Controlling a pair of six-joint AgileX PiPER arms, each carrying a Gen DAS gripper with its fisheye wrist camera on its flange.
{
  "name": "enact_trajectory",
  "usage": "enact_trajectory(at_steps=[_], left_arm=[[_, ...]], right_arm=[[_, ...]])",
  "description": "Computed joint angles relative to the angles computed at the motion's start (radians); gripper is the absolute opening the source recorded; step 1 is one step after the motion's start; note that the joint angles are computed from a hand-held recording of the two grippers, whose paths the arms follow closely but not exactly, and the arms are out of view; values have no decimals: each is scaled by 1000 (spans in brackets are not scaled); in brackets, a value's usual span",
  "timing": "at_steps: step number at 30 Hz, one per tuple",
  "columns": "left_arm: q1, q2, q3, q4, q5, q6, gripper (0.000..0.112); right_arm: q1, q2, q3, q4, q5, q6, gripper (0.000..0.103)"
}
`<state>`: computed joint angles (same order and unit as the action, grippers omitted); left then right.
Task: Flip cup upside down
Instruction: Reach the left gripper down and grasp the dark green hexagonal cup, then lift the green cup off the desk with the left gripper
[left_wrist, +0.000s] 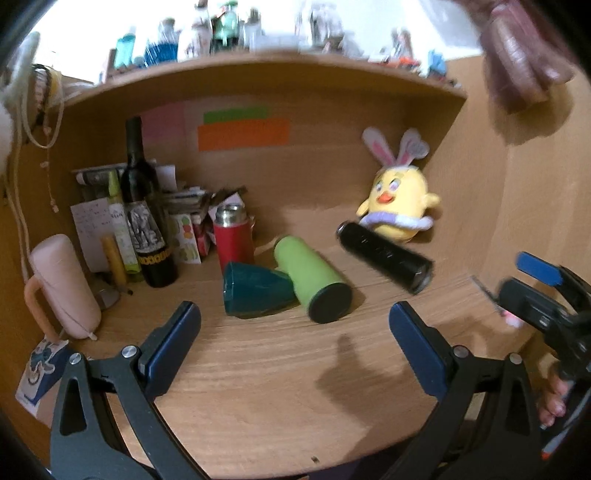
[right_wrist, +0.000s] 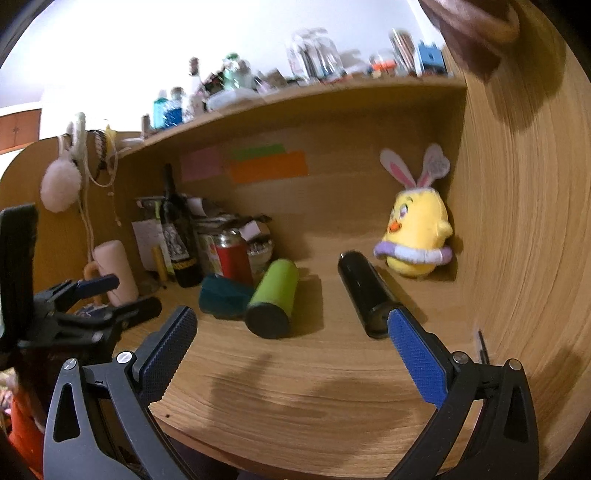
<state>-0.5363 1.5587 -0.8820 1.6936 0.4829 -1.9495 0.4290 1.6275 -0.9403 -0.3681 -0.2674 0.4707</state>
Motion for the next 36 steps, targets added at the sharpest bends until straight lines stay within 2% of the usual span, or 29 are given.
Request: enact_trajectory(at_steps=[5,7,9,11,13,14,15,16,19,21,26,29,36], left_arm=[[158,172,-268,-442,-140,500,103],[209,252,-384,-642,-161,700,103],[241,332,-508,-840,-134,900,103],[261,410,-645,-1010,-61,1100,103],[279,475,-764,-1159,1,1277,96],[287,508,-821,-1225,33,1350,87],[294,532,-865,-1283,58,1412,83],[304,562,-915,-1343,83,1474,83],[312,616,-1000,-1406,119,1533,78],[313,651,-1053,-1429,150,1562,68],[333,744,-1186,-1514,242,1621,46],[338,755,-1188,-1508,238,1610,43],[321,669,-1018,-1408,146,1568,42]], right_arm=[[-75,102,-82,-321,-6,346,103],[-100,133,-108,-418,-12,456,103],[-126,164,-134,-495,-21,543,103],[-141,189,-158,-544,-16,598,103],[-156,214,-180,-597,-10,655,103],[-163,223,-190,-625,-6,686,103],[-171,235,-200,-650,-6,716,103],[-180,248,-214,-690,-8,761,103],[-204,287,-256,-826,-32,923,103],[-212,303,-275,-884,-43,993,103],[-212,318,-294,-914,-32,1020,103],[-209,316,-293,-904,-27,1006,103],[-204,312,-297,-934,-26,1027,103]])
